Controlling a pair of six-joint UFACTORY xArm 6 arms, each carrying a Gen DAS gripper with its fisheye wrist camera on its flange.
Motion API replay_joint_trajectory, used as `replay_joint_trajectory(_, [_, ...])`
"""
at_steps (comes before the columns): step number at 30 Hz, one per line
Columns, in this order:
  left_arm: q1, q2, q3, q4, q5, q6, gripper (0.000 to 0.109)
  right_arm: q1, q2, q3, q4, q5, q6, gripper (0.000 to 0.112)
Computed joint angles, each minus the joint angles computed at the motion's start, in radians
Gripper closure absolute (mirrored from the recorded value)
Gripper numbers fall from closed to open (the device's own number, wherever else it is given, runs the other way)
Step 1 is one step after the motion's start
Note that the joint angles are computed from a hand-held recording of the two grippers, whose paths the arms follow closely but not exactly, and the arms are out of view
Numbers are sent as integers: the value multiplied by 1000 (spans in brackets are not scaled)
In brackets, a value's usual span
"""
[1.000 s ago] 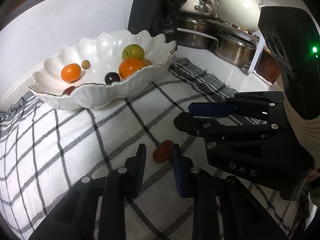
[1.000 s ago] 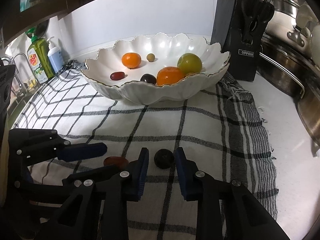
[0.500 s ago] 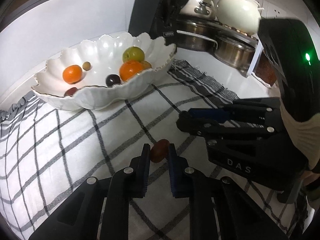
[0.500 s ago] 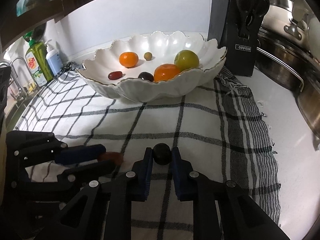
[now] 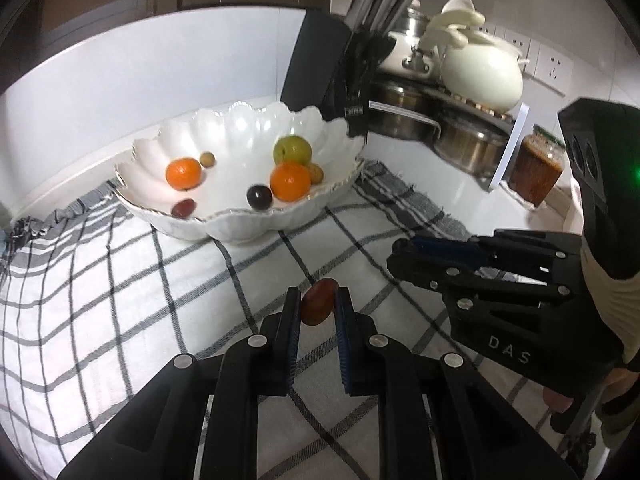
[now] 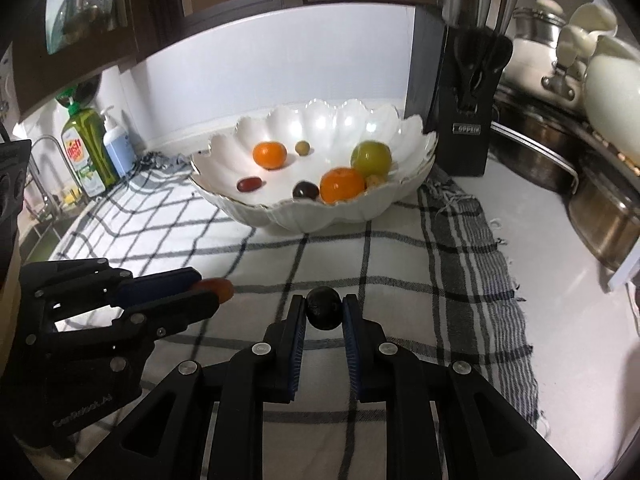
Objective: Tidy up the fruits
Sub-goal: 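Carry the date and dark plum over the white bowl with both tools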
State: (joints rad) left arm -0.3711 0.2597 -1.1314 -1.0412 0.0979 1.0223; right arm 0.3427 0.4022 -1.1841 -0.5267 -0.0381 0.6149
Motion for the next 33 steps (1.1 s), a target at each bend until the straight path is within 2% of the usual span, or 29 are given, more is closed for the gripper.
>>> replay_joint_trajectory(3, [-4,-30,13,-69,-15,63,91,-10,-27,9,-150,-5,151,92])
replay_joint_trajectory(5, [-5,-47,18,-110,-18,99,91,-17,-41,-4,-314,5,310,92])
replay_joint_trajectory(7, [-6,-67,27,-140,-25,126,91,-18,-55,-9,-420,13,418,92])
replay_joint_trajectory(15, [5,-137,42,-280,-24,262,91,-1,-116,-25,-697,63,714,92])
replay_joint_trajectory(25, [40,-186,12,-401,-17,383,91,40,-149,-85,-836,133,866,92])
replay_joint_trajectory(33, [80,-141,-63,-241,17,240,91,48,-107,-176,-796,163,857,92])
